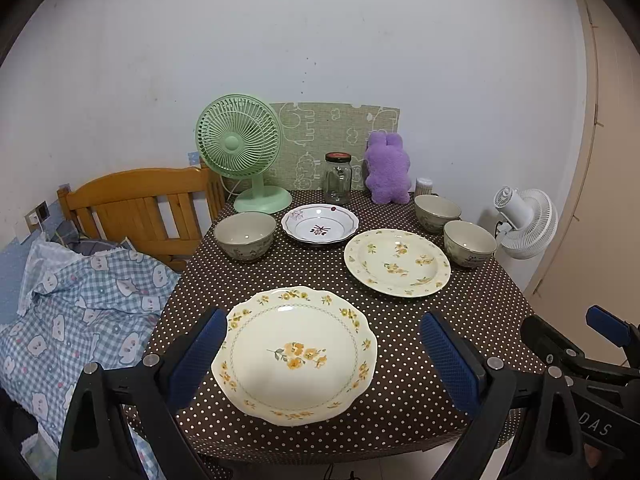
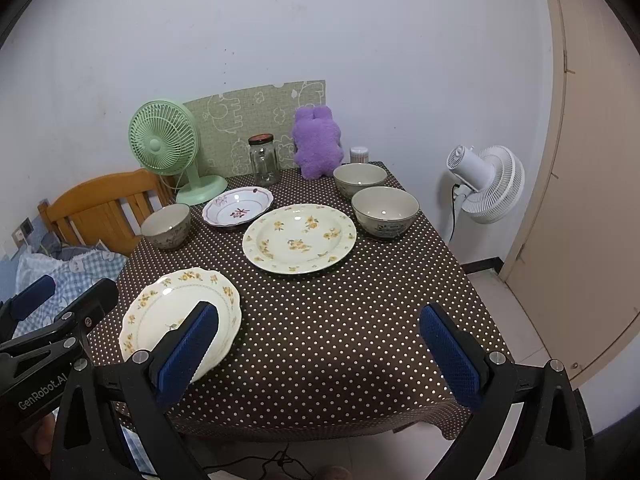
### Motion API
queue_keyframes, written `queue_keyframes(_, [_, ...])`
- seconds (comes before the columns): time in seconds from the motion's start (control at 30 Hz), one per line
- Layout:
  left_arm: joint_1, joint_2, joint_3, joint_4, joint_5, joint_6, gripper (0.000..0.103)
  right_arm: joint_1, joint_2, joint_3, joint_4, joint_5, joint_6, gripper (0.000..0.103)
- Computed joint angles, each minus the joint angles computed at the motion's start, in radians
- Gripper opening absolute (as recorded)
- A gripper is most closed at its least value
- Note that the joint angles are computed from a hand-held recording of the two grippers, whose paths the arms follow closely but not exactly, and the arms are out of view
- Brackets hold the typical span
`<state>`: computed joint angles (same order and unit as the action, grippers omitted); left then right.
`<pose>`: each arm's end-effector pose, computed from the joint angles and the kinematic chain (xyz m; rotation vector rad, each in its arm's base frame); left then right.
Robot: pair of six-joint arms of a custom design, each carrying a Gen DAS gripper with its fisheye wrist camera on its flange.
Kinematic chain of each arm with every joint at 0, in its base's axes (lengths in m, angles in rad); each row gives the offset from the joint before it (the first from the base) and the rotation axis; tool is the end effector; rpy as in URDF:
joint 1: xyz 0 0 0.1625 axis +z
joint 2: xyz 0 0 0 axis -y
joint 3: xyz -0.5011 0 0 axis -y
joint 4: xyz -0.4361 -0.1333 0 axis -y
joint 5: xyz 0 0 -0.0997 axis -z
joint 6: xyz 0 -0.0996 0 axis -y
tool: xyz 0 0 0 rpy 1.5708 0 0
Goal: Organize plates and bowls
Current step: 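Move the right gripper to the rim of the large yellow-flower plate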
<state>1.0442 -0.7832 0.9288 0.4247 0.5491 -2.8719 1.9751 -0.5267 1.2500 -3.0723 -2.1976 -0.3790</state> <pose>-0.2016 -0.7810 0.3408 0.2066 2.0417 -1.2046 0.4181 -0.7867 0.1383 0.6108 -2.3002 0.9769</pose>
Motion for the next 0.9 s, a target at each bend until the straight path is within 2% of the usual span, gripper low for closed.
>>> queue_keyframes(0.37, [0.000,0.001,-0.002,0.004,-0.004,-0.001,0.096,-0.001,0.000,0.002,-0.001,0.002,-0.001,0.102])
queue_keyframes(0.47, [-0.002,0.022,-0.037,0.021,-0.010,-0.007,0.096,-0.004,-0.001,0.002,0.003,0.008,-0.003,0.102])
queue_keyframes(0.63, [-0.001,0.012,-0.016,0.020,-0.015,-0.019,0.096,-0.010,0.001,-0.014,0.025,0.016,-0.008,0.102])
queue_keyframes(0.77, [0.003,0.038,-0.058,0.065,-0.021,-0.050,0.094,-0.016,0.007,-0.034,0.054,0.027,-0.015,0.099])
queue_keyframes(0.9, [0.001,0.083,-0.133,0.173,-0.044,-0.132,0.090,-0.022,0.016,-0.060,0.089,0.036,-0.038,0.096])
